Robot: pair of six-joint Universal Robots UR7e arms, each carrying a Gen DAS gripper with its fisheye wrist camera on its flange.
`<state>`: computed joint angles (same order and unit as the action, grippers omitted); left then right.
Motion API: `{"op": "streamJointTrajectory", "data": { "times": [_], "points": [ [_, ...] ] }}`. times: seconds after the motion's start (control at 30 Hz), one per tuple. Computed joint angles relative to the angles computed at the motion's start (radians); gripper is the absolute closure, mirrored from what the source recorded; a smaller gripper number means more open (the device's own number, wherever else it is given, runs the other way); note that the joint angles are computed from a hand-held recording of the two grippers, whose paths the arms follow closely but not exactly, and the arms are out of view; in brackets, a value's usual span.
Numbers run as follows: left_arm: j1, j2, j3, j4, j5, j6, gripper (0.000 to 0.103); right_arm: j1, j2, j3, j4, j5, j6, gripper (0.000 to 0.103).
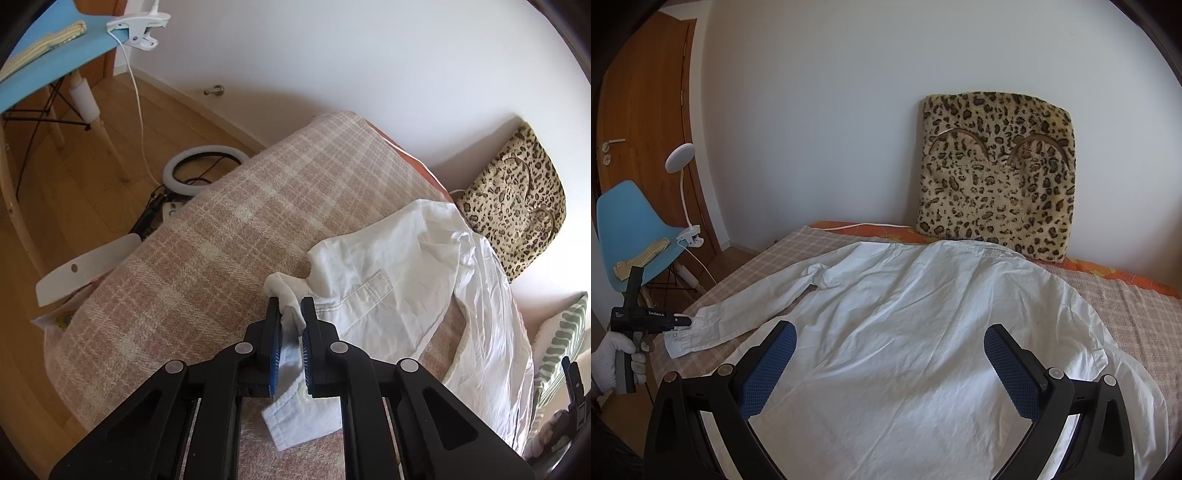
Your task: Fold small clothes
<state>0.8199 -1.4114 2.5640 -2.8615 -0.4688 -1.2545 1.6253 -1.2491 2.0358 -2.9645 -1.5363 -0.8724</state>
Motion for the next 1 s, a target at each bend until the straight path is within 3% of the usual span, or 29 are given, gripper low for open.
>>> {"op": "streamJointTrajectory", "data": {
  "times": [0.17,0.27,0.4,0.53,0.6,0.83,1.0],
  "points": [
    [-0.105,-0.036,-0.016,0.18,0.122,-0.043,0.099,0.006,0.004,-0.013,0.041,-0.012,-0.004,0.0],
    [-0.161,-0.006,-0.033,0.201,0.162,-0.01,0.1,0.011,0.015,-0.021,0.049,-0.03,-0.015,0.0],
    [-0.193,0.085,-0.053,0.053,0.154,0.168,0.1,0.008,0.029,-0.073,0.174,-0.038,0.06,0.0],
    [-0.22,0.157,-0.052,-0.111,0.122,0.287,0.101,0.018,0.07,-0.163,0.341,-0.033,0.124,0.013],
    [-0.233,0.194,-0.058,-0.168,0.1,0.33,0.101,0.031,0.105,-0.21,0.392,-0.028,0.135,0.013],
    [-0.274,0.296,-0.08,-0.328,0.046,0.398,0.101,0.103,0.311,-0.473,0.621,-0.039,0.267,0.013],
    [-0.305,0.362,-0.09,-0.459,0.01,0.47,0.101,0.154,0.472,-0.653,0.706,-0.043,0.359,0.014]
  ]
}}
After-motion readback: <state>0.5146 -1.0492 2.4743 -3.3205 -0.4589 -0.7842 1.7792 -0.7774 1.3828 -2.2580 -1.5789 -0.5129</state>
